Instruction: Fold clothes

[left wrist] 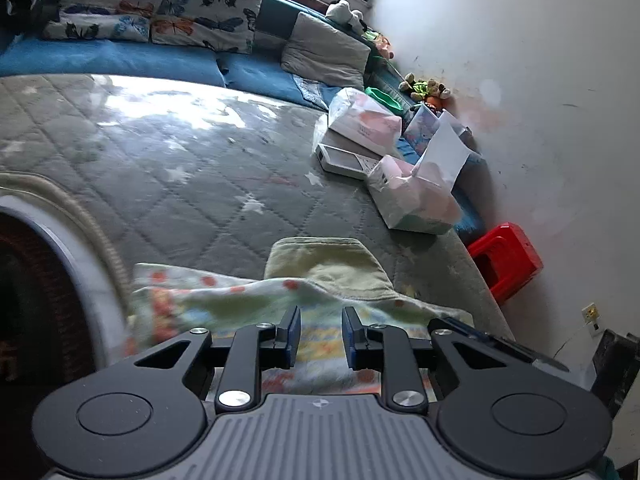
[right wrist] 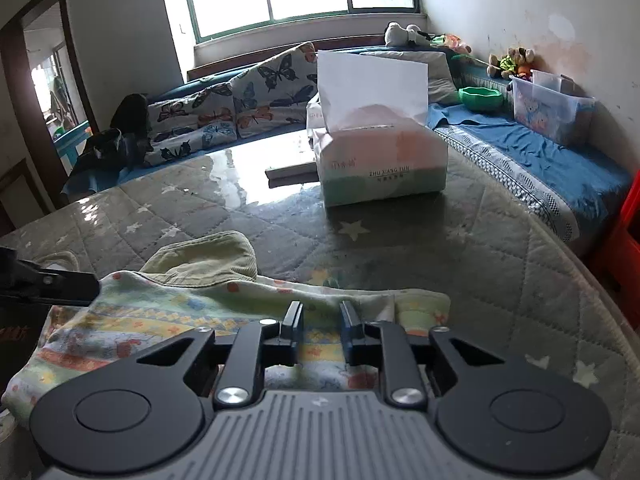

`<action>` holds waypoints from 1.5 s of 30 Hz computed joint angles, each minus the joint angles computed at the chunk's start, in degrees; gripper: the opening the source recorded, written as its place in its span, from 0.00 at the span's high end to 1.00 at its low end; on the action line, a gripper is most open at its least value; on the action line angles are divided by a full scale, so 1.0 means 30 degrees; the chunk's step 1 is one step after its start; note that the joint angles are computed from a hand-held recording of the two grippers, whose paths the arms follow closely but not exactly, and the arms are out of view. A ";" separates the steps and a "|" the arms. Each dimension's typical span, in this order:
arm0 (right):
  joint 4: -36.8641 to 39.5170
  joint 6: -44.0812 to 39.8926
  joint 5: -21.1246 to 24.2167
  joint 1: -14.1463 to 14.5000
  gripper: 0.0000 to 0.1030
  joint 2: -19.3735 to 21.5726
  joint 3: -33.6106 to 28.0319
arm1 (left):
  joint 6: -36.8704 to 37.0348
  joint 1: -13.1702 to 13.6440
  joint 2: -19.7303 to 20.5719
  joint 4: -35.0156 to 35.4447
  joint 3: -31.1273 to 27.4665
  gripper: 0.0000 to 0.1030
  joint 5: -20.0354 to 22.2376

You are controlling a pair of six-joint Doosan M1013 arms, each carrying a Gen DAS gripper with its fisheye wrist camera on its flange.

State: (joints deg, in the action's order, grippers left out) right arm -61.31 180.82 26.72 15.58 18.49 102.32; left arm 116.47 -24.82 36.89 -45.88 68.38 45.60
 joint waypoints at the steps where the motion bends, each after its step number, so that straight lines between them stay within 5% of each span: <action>1: 0.0030 -0.0077 -0.0003 -0.0011 0.81 0.0018 -0.0011 | -0.0241 -0.0060 0.0169 0.0174 -0.0180 0.77 0.0035; 11: -0.0255 -0.0459 -0.0499 0.0066 0.77 -0.0043 -0.0184 | -0.0623 -0.0075 0.0471 0.0252 -0.0469 0.81 0.0152; 18: 0.1867 -0.3570 -0.0585 0.0171 0.69 0.0540 -0.0983 | -0.0863 -0.0101 0.0544 0.0597 -0.0552 0.81 0.0325; 28: 0.3920 -0.7078 -0.1397 0.0833 0.69 0.0148 -0.0770 | 0.1962 -0.0064 -0.0650 -0.0514 0.1173 0.80 0.0252; 36: 0.3281 -0.7121 -0.1061 0.1692 0.69 -0.0449 -0.0108 | 0.3331 0.0066 -0.1475 -0.0637 0.2702 0.80 0.0180; 45: -0.0365 -0.3848 -0.0322 0.2788 0.69 -0.1157 0.1159 | 0.5313 0.0350 -0.2620 -0.1600 0.4670 0.80 -0.0821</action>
State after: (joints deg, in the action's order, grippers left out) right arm -62.40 169.28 25.75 23.94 15.02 105.80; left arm 132.41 -23.77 29.03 -50.68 82.39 43.13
